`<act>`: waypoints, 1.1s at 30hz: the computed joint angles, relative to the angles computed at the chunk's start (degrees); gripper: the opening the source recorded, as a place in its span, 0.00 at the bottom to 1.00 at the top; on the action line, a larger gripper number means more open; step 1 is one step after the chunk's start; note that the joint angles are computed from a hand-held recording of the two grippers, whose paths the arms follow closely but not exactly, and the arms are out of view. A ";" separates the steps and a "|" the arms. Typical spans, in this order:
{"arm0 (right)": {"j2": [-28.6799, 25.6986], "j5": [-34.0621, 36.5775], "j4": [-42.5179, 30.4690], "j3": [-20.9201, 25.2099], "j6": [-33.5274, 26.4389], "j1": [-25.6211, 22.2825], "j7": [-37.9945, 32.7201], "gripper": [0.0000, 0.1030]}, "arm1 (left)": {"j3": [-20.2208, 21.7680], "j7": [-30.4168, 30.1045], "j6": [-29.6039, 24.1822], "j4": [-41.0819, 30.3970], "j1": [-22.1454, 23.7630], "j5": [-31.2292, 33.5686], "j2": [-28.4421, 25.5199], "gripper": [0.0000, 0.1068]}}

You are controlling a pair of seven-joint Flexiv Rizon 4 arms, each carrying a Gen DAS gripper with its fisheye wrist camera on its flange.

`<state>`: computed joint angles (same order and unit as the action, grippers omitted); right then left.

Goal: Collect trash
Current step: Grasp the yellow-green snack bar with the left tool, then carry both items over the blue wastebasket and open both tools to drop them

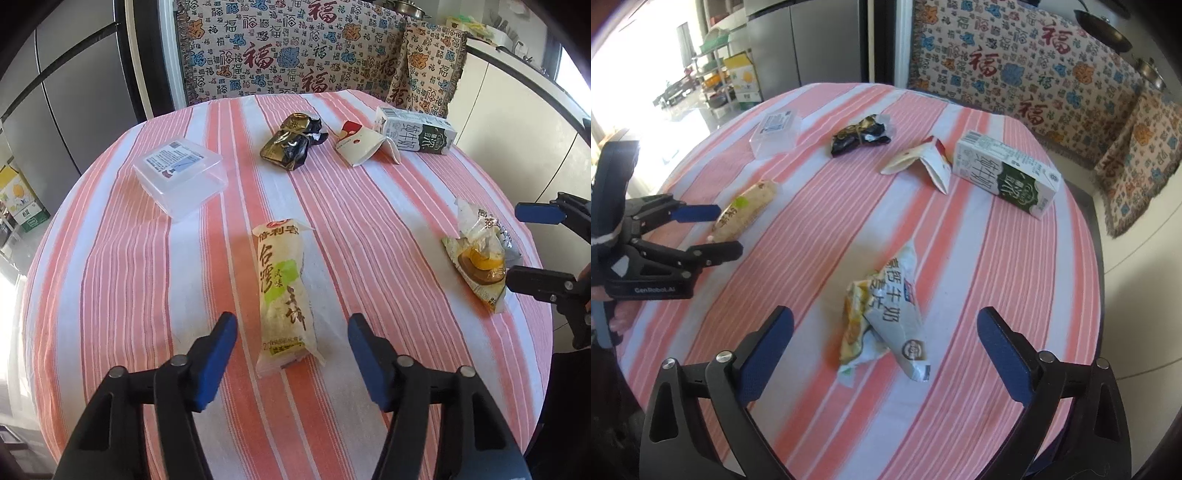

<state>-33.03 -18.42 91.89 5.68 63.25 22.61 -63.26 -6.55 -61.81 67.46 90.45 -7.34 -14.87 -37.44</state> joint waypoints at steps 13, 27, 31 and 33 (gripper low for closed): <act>6.11 1.67 9.01 -0.87 7.99 -1.47 5.59 0.21 | -8.87 6.17 6.07 7.98 3.50 -8.09 4.09 0.18; 20.41 -8.24 28.92 -9.56 17.13 -9.27 20.50 0.21 | -15.78 13.34 1.94 3.08 -4.96 -15.37 2.51 0.18; 22.57 -12.83 33.39 -11.01 17.29 -13.73 24.51 0.21 | -13.94 10.42 -3.11 -4.86 -10.78 -13.43 -2.02 0.18; 23.01 -16.34 35.06 -12.02 17.46 -15.53 27.05 0.21 | -12.93 8.94 -5.76 -9.38 -13.63 -11.89 -4.66 0.18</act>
